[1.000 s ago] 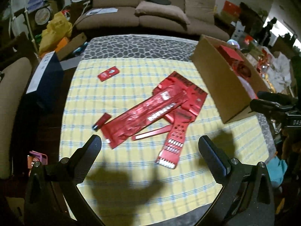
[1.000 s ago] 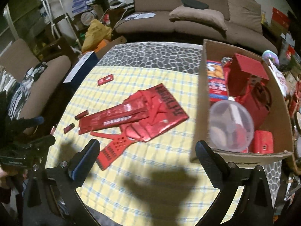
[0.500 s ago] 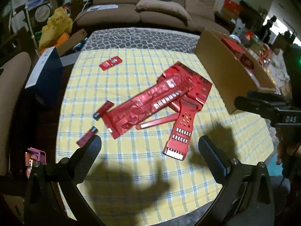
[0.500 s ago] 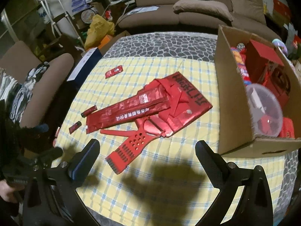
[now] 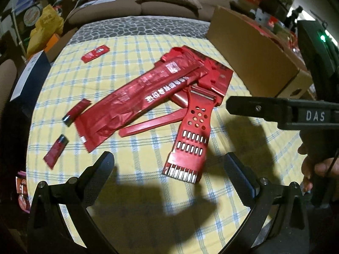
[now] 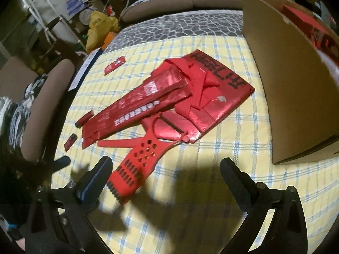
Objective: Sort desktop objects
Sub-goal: 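Move the right gripper to the red perforated plastic grater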
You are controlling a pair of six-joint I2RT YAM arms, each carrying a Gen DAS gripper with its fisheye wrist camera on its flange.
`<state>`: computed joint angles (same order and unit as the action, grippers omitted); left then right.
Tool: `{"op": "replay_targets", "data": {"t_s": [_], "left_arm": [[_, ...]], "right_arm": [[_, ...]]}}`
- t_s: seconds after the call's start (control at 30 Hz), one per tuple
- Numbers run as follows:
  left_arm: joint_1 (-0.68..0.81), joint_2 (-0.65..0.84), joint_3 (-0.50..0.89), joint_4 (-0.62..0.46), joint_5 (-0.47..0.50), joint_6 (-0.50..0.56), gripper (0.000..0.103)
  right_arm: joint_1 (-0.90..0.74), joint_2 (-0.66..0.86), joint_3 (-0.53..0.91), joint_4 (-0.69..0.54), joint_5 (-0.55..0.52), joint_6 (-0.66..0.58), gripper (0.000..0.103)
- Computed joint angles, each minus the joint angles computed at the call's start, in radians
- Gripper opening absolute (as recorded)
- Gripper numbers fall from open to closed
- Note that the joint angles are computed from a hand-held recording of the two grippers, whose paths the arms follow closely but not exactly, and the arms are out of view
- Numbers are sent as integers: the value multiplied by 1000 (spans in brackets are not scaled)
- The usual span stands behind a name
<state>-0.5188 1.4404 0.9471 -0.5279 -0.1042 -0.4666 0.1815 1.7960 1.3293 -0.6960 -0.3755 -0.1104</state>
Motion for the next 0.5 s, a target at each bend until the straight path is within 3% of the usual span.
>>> {"op": "replay_targets", "data": {"t_s": [0.1,0.3,0.5], "left_arm": [[-18,44,5,37,-2,16,103],[-42,104,8,108,-4,37,102],[-60,146,20,143,-32,56,86]], "right_arm": [[-5,19,-2,16,-2,-11,101],[-2,50,10,18,-47,-20,87],[2,87,19,8,-98,-24,67]]}}
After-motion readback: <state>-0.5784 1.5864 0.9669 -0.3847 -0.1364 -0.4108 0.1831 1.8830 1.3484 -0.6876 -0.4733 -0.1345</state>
